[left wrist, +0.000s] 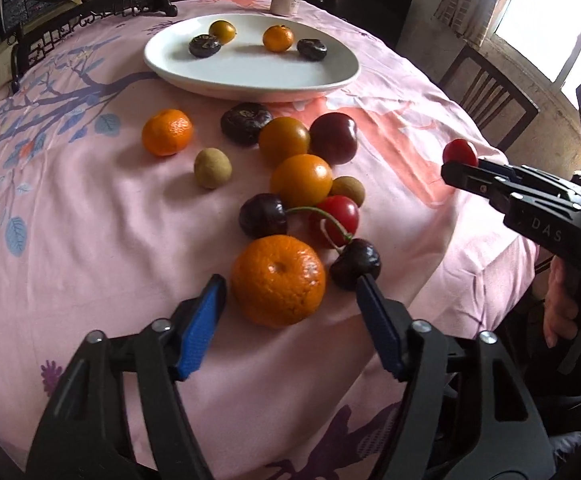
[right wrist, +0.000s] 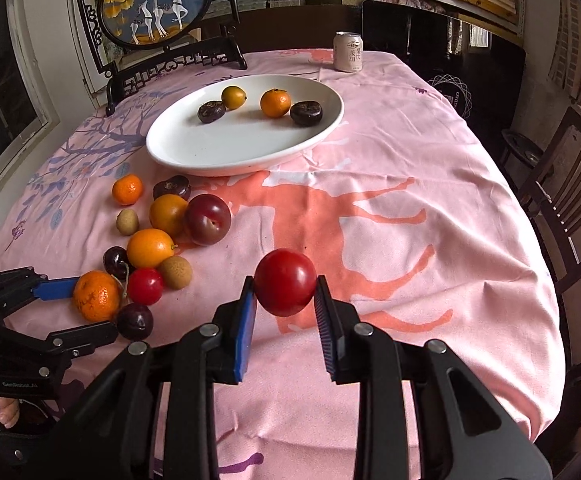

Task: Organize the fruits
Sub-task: 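Grasp the red tomato with the right tool while the left grasps a mandarin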

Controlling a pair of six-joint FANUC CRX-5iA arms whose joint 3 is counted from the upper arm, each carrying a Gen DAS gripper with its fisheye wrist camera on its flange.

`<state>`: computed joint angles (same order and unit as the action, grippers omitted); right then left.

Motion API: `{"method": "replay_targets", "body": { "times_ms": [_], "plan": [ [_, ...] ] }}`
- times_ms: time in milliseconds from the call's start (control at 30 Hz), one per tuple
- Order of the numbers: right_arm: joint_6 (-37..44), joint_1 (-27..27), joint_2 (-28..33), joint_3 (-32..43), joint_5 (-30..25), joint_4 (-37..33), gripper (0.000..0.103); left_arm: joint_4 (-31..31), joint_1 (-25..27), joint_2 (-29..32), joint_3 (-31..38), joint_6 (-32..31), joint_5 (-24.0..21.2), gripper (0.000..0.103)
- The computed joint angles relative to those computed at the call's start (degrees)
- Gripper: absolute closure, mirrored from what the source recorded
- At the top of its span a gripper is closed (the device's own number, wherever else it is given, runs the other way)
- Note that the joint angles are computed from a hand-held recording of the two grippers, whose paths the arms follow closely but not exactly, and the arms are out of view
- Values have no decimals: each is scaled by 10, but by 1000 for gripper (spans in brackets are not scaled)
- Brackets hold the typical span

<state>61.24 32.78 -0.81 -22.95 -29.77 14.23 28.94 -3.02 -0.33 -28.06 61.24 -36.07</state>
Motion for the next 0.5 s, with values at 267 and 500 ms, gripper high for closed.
{"method": "replay_targets", "body": {
  "times_ms": [267, 500],
  "plan": [
    [4, 10, -6, -1, 0, -1, 74, -12, -1, -10, -4, 18, 16, 58],
    [43, 10, 9, 22, -9, -36, 74, -27, 17, -34, 6, 39, 16, 58]
  ]
}}
